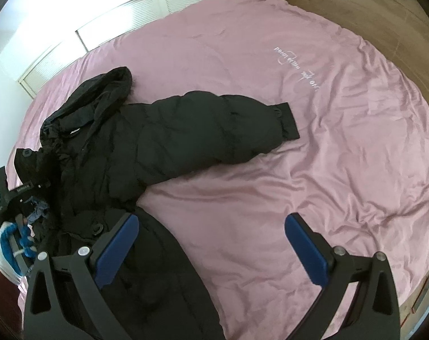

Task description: Fold large clothes

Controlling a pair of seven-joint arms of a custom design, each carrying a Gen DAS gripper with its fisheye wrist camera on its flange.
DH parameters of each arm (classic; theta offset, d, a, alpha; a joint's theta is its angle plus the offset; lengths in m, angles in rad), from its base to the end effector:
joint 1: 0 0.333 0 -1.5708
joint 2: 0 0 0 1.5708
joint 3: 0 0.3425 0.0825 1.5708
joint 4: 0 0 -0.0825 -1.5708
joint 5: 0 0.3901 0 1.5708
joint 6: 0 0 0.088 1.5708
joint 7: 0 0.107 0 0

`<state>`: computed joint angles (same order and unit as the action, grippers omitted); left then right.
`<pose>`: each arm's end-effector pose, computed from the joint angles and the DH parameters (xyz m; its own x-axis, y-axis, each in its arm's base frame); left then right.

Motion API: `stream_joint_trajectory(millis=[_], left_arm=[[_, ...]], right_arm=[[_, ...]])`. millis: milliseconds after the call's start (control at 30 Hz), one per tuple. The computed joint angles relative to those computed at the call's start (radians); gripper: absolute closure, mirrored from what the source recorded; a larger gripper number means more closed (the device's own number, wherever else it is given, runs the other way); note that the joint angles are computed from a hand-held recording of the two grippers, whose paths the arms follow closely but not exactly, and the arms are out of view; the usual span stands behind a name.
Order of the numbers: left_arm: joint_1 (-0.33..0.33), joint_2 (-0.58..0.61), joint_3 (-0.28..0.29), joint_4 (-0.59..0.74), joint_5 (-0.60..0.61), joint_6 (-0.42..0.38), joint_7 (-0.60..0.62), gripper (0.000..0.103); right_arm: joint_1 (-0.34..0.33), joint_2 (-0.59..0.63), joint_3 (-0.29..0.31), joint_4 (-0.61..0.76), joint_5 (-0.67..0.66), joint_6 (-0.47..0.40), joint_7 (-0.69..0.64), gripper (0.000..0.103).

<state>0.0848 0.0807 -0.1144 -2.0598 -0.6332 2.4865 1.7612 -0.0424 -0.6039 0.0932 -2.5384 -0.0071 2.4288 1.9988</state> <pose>0.6012 -0.0137 0.4555 0.1251 -0.8802 0.4577 -0.9113 -0.2844 -0.2978 0.3954 0.0249 0.5466 -0.3316 -0.9327 -0.1417 -0.8156 0.3589 -0.4538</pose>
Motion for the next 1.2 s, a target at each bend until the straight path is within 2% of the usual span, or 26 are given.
stream_joint_trajectory(millis=[33, 100, 200, 300, 433, 533, 633, 767, 867, 933, 1200], left_arm=[[-0.002, -0.004, 0.0, -0.004, 0.018, -0.013, -0.002, 0.064], [-0.003, -0.008, 0.0, -0.004, 0.038, -0.033, -0.002, 0.049], [-0.016, -0.04, -0.003, -0.026, 0.032, -0.055, 0.008, 0.037], [-0.031, -0.064, 0.001, -0.057, 0.022, -0.061, 0.033, 0.037], [-0.053, -0.099, 0.009, -0.092, -0.066, -0.05, 0.121, 0.037], [-0.059, -0.1, 0.025, -0.065, -0.099, -0.043, 0.184, 0.036], [-0.054, -0.077, 0.032, -0.018, -0.115, -0.028, 0.192, 0.034], [-0.047, -0.006, 0.014, 0.074, -0.073, 0.023, 0.182, 0.032], [-0.053, 0.037, -0.004, 0.102, 0.03, 0.134, 0.119, 0.032], [-0.052, 0.075, -0.014, 0.114, 0.093, 0.174, 0.063, 0.029], [-0.017, 0.218, -0.081, 0.136, 0.229, 0.148, -0.005, 0.026]], right_arm=[[0.008, 0.007, -0.01, 0.0, 0.012, 0.009, -0.009, 0.0], [0.017, 0.014, -0.02, 0.001, 0.029, 0.02, -0.022, 0.0], [0.021, 0.021, -0.027, 0.004, 0.045, 0.036, -0.039, 0.0], [0.015, 0.023, -0.025, 0.006, 0.05, 0.043, -0.041, 0.0], [-0.005, 0.016, 0.008, 0.007, 0.021, 0.036, -0.005, 0.0], [-0.016, -0.009, 0.042, -0.002, -0.01, 0.023, 0.047, 0.0], [-0.002, -0.028, 0.053, -0.012, -0.015, 0.006, 0.08, 0.0], [0.009, -0.046, 0.074, -0.026, -0.03, -0.01, 0.138, 0.0], [0.017, -0.054, 0.082, -0.034, -0.042, -0.021, 0.166, 0.0], [0.017, -0.052, 0.088, -0.036, -0.054, -0.028, 0.184, 0.0], [0.062, 0.077, 0.11, 0.008, -0.095, 0.03, 0.211, 0.0]])
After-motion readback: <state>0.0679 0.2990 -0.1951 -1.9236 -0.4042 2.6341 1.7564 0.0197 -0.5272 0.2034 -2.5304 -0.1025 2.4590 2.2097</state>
